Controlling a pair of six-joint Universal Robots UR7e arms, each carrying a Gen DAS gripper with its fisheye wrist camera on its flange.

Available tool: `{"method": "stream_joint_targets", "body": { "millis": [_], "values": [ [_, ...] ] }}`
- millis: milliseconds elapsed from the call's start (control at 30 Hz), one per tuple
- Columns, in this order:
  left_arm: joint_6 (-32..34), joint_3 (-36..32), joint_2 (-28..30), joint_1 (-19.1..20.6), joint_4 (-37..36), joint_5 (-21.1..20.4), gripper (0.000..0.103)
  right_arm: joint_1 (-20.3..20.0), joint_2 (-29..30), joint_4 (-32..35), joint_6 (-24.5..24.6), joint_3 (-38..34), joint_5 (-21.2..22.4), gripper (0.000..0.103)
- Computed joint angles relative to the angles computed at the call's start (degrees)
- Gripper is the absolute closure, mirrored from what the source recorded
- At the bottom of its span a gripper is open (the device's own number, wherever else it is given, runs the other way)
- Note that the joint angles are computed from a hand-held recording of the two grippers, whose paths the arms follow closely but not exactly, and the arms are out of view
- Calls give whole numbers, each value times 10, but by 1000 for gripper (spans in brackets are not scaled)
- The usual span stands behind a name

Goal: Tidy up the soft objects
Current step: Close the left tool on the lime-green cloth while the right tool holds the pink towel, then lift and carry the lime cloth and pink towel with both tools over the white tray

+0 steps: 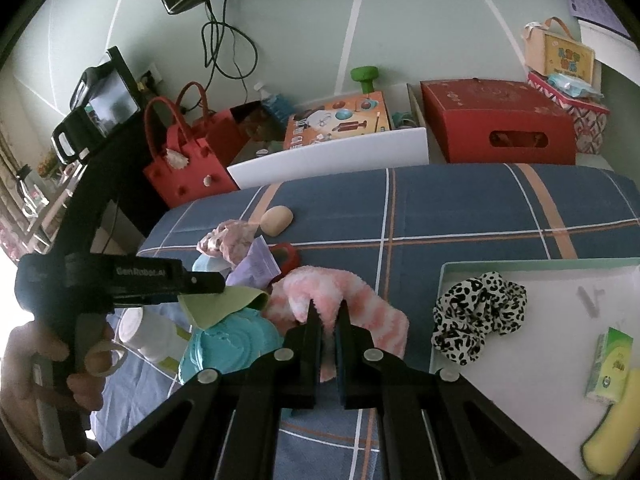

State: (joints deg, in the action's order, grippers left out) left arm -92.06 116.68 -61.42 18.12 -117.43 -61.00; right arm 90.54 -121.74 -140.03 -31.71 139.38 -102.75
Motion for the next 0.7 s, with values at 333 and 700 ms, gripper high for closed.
{"method": "stream_joint_targets", "body": {
  "millis": [333, 700],
  "values": [
    [-10, 5, 6, -11, 0, 6, 93, -3, 0, 4, 2, -1, 4, 97],
    [-62, 24, -20, -45, 26, 46, 100, -12, 0, 1, 1, 0, 13, 97]
  ]
}}
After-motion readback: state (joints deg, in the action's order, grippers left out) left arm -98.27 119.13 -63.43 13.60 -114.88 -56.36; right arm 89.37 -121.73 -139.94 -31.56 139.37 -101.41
